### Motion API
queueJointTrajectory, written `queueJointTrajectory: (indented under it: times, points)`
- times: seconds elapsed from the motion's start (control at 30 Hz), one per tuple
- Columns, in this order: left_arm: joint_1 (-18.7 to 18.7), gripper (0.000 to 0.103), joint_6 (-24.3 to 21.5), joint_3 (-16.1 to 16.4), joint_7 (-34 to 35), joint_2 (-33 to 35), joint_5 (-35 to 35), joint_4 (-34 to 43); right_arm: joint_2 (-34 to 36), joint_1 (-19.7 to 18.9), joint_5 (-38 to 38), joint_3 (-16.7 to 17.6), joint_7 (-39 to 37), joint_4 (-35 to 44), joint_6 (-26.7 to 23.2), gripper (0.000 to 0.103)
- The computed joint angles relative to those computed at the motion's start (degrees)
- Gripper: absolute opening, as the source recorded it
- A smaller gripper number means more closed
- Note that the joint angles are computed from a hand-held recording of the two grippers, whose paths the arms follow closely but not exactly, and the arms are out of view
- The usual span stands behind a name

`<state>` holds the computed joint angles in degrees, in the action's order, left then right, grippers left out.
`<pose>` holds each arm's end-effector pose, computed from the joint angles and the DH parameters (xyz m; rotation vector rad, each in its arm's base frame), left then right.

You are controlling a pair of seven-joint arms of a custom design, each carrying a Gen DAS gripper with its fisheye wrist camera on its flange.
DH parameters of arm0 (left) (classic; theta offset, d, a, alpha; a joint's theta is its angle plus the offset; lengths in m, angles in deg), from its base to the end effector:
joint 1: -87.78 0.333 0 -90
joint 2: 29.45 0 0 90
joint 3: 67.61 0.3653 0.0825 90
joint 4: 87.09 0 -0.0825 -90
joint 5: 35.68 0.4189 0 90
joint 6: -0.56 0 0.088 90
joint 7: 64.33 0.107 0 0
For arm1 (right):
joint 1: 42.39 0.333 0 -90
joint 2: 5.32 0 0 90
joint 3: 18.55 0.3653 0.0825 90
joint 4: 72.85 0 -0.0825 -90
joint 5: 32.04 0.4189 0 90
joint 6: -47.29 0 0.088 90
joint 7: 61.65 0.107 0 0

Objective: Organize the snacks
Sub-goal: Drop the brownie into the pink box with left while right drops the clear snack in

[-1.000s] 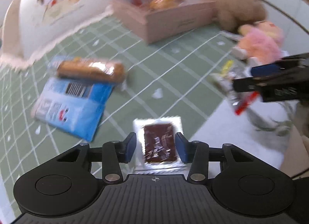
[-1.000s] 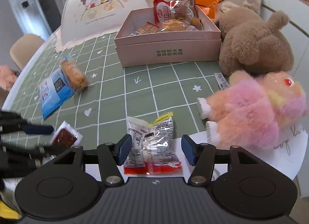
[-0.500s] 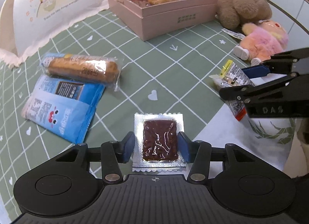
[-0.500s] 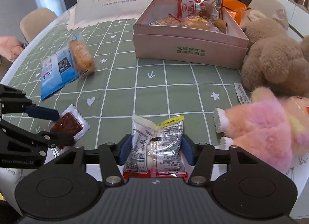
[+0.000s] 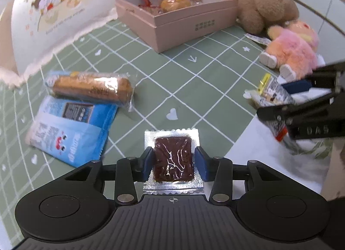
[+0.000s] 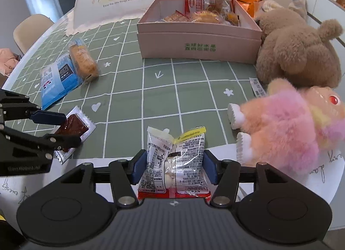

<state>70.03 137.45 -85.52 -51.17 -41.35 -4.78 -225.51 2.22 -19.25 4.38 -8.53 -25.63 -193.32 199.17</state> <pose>0.4060 -0.2895 0.4313 -2.2123 1.5468 -0.3313 0.5386 0.3290 0.4258 -2.4615 0.7087 -0.1073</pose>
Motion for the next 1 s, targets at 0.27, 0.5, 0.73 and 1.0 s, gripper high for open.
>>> queueJointTrajectory:
  times: [0.27, 0.5, 0.73, 1.0]
  points:
    - [0.19, 0.048, 0.36, 0.41, 0.13, 0.20, -0.95, 0.14, -1.91, -0.46, 1.41, -0.52, 1.38, 0.39, -2.51, 0.050]
    - [0.50, 0.043, 0.68, -1.09, -3.87, -2.48, 3.46, -0.06, -5.20, -1.79, 8.85, -1.79, -1.22, 2.37, -5.04, 0.050]
    - [9.56, 0.043, 7.93, -1.50, -10.88, -5.46, 20.21, 8.01, -5.62, -2.82, 14.42, -3.24, -3.73, 6.08, -5.62, 0.050]
    - [16.67, 0.042, 23.75, 2.82, -36.48, 1.25, 34.66, 11.65, -2.18, -3.04, 12.26, -2.83, -2.34, 10.87, -1.61, 0.051]
